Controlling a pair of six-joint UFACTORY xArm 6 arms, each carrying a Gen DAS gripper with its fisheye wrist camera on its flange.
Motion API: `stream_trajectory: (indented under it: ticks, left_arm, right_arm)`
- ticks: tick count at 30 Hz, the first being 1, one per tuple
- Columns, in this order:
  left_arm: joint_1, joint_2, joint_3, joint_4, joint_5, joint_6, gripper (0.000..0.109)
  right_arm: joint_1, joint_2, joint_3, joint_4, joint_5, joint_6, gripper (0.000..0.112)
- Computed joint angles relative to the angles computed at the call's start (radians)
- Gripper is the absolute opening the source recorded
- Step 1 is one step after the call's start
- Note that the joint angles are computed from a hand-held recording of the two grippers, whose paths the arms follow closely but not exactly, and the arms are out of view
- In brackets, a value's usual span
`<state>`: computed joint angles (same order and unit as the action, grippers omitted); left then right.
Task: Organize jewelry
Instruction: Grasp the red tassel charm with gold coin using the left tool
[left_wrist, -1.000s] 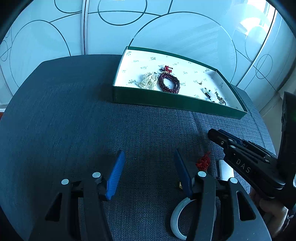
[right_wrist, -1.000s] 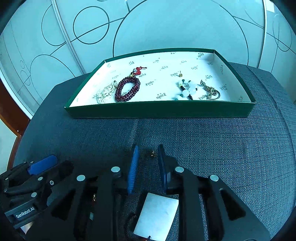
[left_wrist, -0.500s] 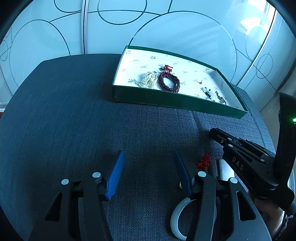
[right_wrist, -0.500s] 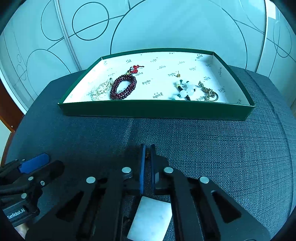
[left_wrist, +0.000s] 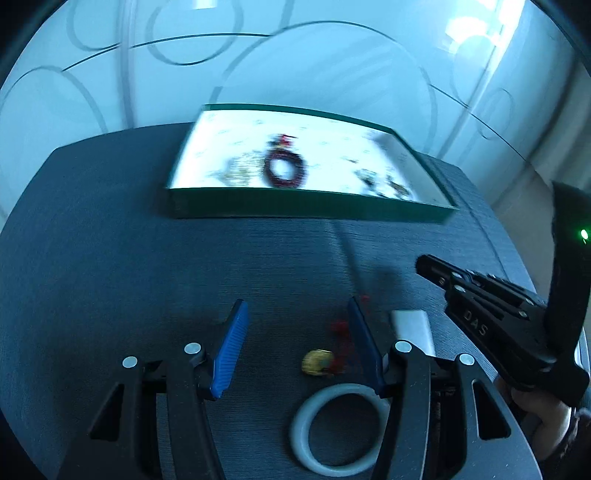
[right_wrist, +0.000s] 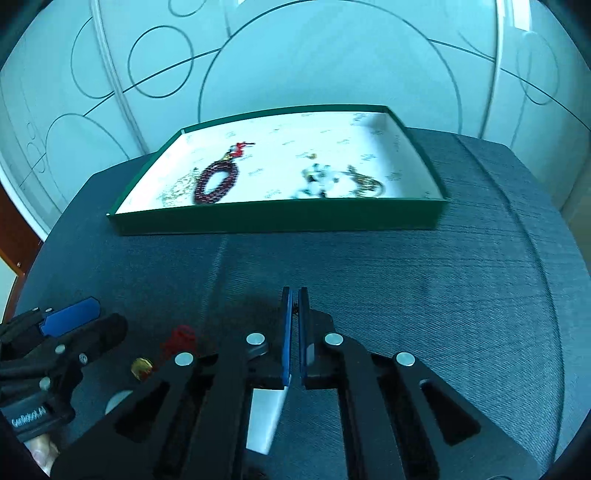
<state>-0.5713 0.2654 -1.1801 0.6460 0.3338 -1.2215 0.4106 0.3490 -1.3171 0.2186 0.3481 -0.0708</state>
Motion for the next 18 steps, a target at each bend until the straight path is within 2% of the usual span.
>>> stream_trajectory:
  ticks: [6,14,18]
  left_arm:
    - [-0.039,0.067,-0.077,-0.087,0.035,0.132,0.055]
    - [-0.050,0.117,-0.126,-0.111,0.058,0.176,0.054]
    - [-0.055,0.136,-0.150,-0.080,0.086,0.169,0.025]
  right_arm:
    - [-0.031,-0.040,0.051,0.001,-0.018,0.012,0.003]
    - [-0.039,-0.054,0.069,0.043,-0.013,-0.015,0.003]
    - [-0.038,-0.056,0.071,0.054,-0.014,-0.022,0.003]
